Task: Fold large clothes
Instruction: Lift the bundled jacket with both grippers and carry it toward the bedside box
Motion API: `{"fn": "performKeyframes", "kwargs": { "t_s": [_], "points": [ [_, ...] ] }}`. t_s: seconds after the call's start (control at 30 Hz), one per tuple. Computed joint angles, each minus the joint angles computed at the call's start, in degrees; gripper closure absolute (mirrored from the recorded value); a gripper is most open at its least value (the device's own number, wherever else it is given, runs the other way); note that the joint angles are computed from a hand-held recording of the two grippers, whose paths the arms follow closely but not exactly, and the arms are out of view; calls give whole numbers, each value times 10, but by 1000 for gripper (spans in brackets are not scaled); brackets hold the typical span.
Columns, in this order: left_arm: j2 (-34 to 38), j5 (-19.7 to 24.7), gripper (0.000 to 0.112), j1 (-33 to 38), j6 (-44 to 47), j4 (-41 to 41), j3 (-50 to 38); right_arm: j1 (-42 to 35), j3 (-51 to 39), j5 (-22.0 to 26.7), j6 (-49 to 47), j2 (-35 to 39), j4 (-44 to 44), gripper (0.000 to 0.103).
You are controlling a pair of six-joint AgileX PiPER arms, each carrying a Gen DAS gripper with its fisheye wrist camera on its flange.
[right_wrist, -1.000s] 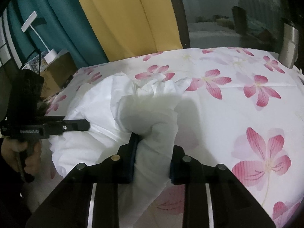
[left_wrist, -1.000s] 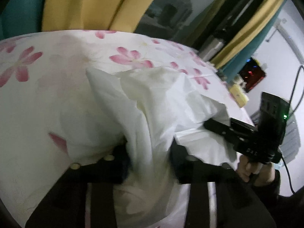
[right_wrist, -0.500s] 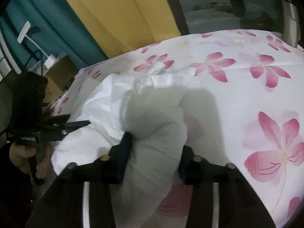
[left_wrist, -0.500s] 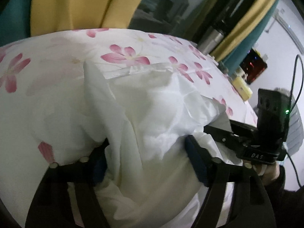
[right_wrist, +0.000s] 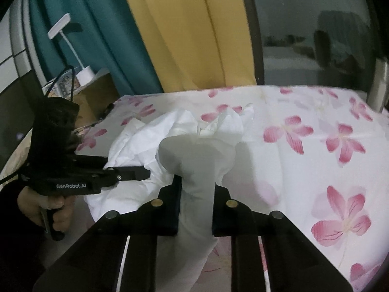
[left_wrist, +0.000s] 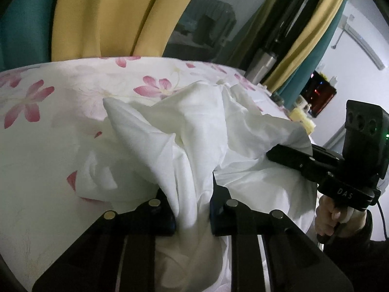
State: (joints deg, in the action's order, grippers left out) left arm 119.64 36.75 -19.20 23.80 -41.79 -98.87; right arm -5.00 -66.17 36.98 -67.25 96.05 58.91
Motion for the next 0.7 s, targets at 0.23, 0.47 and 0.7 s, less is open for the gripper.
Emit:
{"fn": "performKeyframes", "kwargs": {
  "t_s": [0.23,0.47,0.7],
  "points": [
    [-70,-40,92,17,78,-81,91,33,2,-13,18,-45,-24,86],
    [-148,-70,92,44,162,-171,182,81,-11,-28,42,-74,-60,87],
    [-226,-82,92,92,236,-245,262,156,-52,-43,79,-80,-110,87]
  ]
}}
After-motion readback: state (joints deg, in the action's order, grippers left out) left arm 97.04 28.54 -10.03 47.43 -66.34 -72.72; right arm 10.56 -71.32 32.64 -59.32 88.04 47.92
